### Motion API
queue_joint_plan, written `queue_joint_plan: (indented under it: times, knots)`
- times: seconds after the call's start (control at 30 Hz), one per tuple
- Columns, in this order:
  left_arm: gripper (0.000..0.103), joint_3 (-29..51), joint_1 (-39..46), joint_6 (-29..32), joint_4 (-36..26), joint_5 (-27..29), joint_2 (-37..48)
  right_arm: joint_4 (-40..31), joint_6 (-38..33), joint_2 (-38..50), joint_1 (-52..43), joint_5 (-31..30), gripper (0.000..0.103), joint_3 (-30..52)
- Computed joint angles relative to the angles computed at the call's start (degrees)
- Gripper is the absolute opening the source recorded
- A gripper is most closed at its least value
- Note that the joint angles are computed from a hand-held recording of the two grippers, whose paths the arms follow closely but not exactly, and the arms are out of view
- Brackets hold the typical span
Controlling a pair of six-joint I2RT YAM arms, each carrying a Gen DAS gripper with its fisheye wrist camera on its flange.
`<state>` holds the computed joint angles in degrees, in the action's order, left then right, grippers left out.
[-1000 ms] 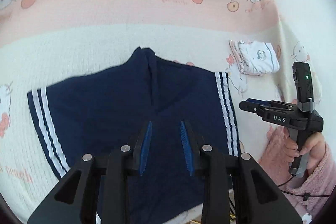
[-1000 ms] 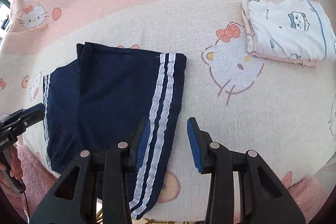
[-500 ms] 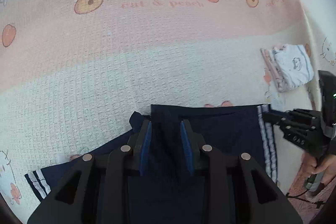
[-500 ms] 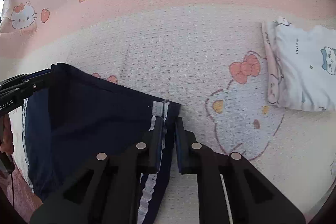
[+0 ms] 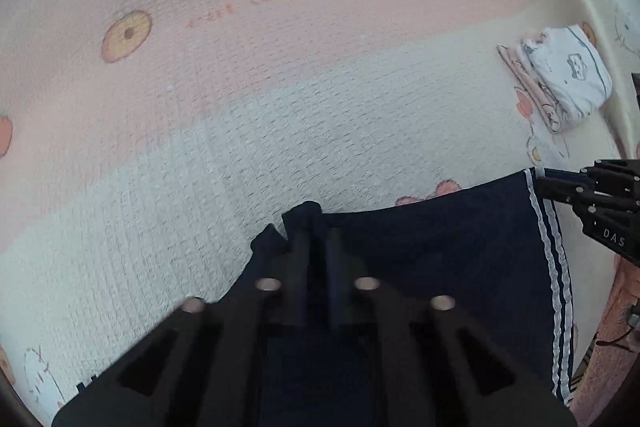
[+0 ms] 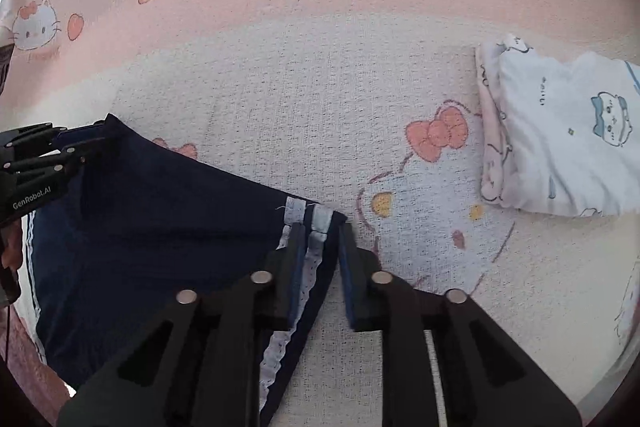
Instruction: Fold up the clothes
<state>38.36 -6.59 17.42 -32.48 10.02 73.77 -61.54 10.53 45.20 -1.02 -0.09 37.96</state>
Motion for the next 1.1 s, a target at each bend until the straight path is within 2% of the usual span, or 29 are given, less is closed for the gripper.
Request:
queue_joint_plan:
  times: [0.1, 0.23, 0.3, 0.37, 0.4, 0.5, 0.6, 0.7, 0.77, 0.83, 0.93, 1.0, 1.07, 1.1]
  knots:
    - [0.006, 0.8, -2.12, 0.38, 0.95, -0.74, 0.57, -1.49, -0.39, -3.3, -3.76, 0.23, 0.006, -0.22]
    - [0.011, 1.96, -1.58, -1.27, 2.94, 0.67, 5.59, -0.96, -5.45, -3.53, -10.49, -1.42, 0.008, -3.15]
    - [0.014, 3.69, 1.46, -2.36, -0.15, 3.5, 4.78, -2.15, -6.4, -3.98, -13.49, -4.54, 0.014, -1.82]
    - [0.025, 2.1, 5.04, -3.52, -0.37, 4.06, -1.28, -3.71, -7.26, -6.12, -16.97, -8.8, 0.015, -0.4]
    - [0.035, 1.42, 6.98, -3.71, -0.75, 4.3, -4.23, -4.49, -7.03, -6.86, -16.66, -10.28, 0.015, 0.17]
    - [0.035, 0.43, 11.02, -1.57, -4.02, 4.37, -8.48, -5.13, -3.0, -7.8, -7.69, -11.42, 0.015, -0.01]
    - [0.035, -1.88, 15.4, 3.07, -5.51, 6.45, -9.63, -3.38, 5.67, -7.78, 6.77, -9.24, 0.017, -1.49]
    - [0.035, -4.83, 17.09, 4.98, -3.75, 6.33, -8.28, 1.92, 13.26, -3.01, 20.82, -5.98, 0.018, -2.3]
    - [0.035, -5.78, 18.32, 5.67, -2.19, 7.67, -5.93, 8.29, 16.24, 2.52, 27.16, -5.39, 0.019, -2.2]
    - [0.035, -5.87, 19.26, 6.0, 0.12, 9.78, -3.11, 14.91, 17.68, 9.26, 31.15, -5.75, 0.023, -1.61]
    - [0.035, -5.38, 17.43, 4.51, 6.46, 6.46, 0.64, 20.35, 18.77, 19.75, 33.45, -5.16, 0.024, -0.08]
    - [0.035, -4.92, 15.64, 2.56, 9.12, -1.02, 0.4, 21.24, 19.05, 22.06, 33.79, -4.38, 0.024, 0.15]
    - [0.035, -3.06, 20.34, 3.46, 6.69, 1.14, -0.11, 22.27, 19.25, 21.67, 33.51, -4.61, 0.024, -0.04]
    - [0.035, -1.89, 23.81, 4.08, 4.12, 4.97, -0.31, 22.68, 19.44, 21.48, 33.28, -4.8, 0.024, -0.29]
